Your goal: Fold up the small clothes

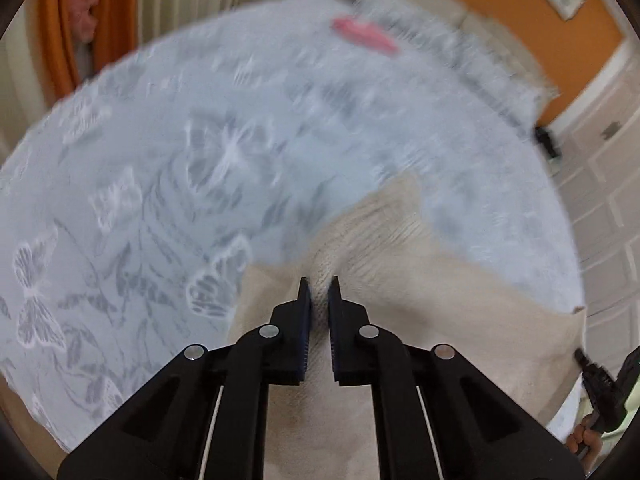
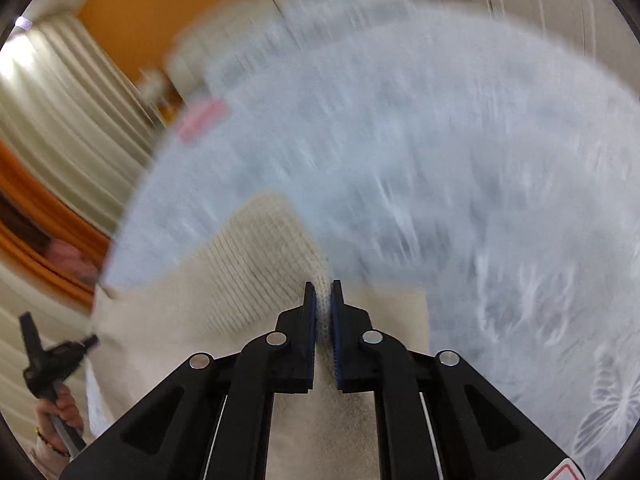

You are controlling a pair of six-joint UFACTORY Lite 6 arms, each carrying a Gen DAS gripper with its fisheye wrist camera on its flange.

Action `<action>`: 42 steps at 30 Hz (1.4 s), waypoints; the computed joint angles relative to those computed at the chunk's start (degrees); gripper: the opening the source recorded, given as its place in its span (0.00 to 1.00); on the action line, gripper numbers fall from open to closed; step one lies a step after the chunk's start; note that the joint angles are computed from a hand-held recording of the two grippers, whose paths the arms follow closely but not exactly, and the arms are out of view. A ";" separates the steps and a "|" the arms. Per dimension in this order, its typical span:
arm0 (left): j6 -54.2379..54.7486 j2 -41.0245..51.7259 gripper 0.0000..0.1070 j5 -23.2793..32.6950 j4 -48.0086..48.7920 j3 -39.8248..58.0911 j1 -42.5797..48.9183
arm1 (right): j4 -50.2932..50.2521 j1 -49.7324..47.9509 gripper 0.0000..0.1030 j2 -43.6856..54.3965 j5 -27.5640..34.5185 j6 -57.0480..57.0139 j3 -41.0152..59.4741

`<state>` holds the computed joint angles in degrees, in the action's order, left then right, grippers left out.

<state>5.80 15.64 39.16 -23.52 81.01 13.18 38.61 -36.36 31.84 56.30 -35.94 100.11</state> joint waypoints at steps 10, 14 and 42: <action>1.21 -14.37 0.49 -5.12 2.49 -21.83 1.79 | 0.45 -6.84 0.61 -18.52 -3.34 -6.54 -23.92; 10.46 -25.48 0.66 -1.66 -4.82 -34.57 11.16 | -2.20 -12.78 0.70 -24.19 -0.16 -10.61 -35.18; -4.04 -49.26 0.24 11.75 5.83 -51.87 5.02 | -8.03 -26.52 0.25 -30.03 3.10 -15.29 -46.23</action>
<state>1.76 -33.62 50.91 -17.69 29.13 18.21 30.58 -62.88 1.82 59.40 -51.23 53.88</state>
